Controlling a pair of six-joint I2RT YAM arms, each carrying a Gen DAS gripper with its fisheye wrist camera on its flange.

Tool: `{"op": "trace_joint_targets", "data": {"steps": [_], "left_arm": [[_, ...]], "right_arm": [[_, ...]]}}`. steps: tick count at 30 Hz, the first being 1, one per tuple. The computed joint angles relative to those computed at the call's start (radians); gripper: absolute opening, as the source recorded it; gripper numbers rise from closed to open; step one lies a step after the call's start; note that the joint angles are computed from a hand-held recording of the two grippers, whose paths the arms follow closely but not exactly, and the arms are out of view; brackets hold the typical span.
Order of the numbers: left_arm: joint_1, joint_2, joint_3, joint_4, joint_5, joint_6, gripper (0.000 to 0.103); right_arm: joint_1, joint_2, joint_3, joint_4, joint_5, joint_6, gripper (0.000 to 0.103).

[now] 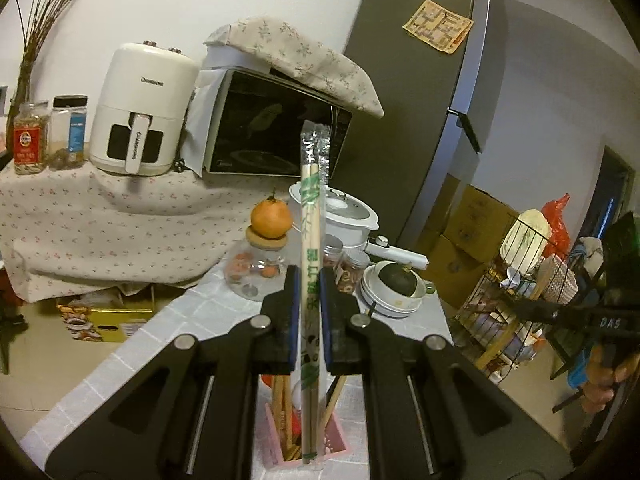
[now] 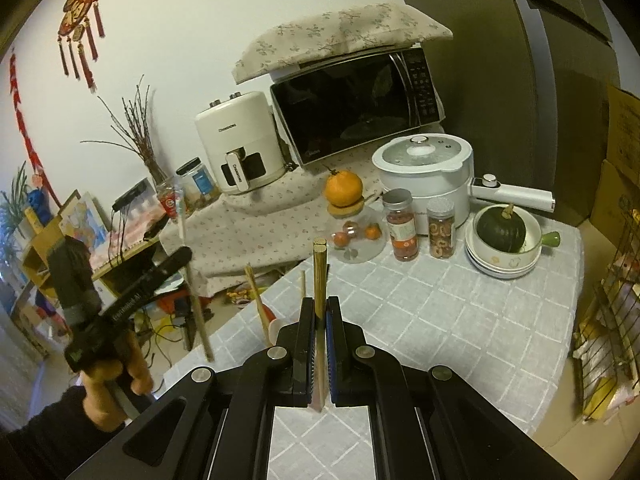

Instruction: Organize utensils

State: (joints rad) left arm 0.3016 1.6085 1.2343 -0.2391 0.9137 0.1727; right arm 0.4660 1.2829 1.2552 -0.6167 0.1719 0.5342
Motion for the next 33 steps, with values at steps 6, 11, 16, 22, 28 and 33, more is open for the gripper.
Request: {"op": "trace_joint_targets", "data": {"steps": [6,11,16,22,28,33], "left_arm": [[-0.043,-0.047,-0.154,0.190,-0.058,-0.024,0.011],[-0.088,-0.050,-0.228,0.293,-0.151,-0.044,0.011],[-0.109,-0.029,-0.257,0.345,-0.180,-0.046,0.011],[-0.131,-0.020,-0.306,0.411,-0.221,-0.026,0.011],[-0.132,-0.005,-0.323,0.421,-0.236,-0.018,0.011],[-0.116,0.001,-0.302,0.345,-0.232,0.010,0.013]], "right_arm": [[0.028,0.049,0.048,0.018,0.014,0.002,0.005],[0.049,0.097,0.087,0.042,0.025,0.009,0.005],[0.065,0.151,0.126,0.048,0.046,-0.001,0.005],[0.057,0.208,0.137,0.058,0.029,0.001,0.005],[0.052,0.271,0.150,0.060,0.006,-0.009,0.005],[0.026,0.313,0.146,0.070,-0.043,-0.008,0.005]]}}
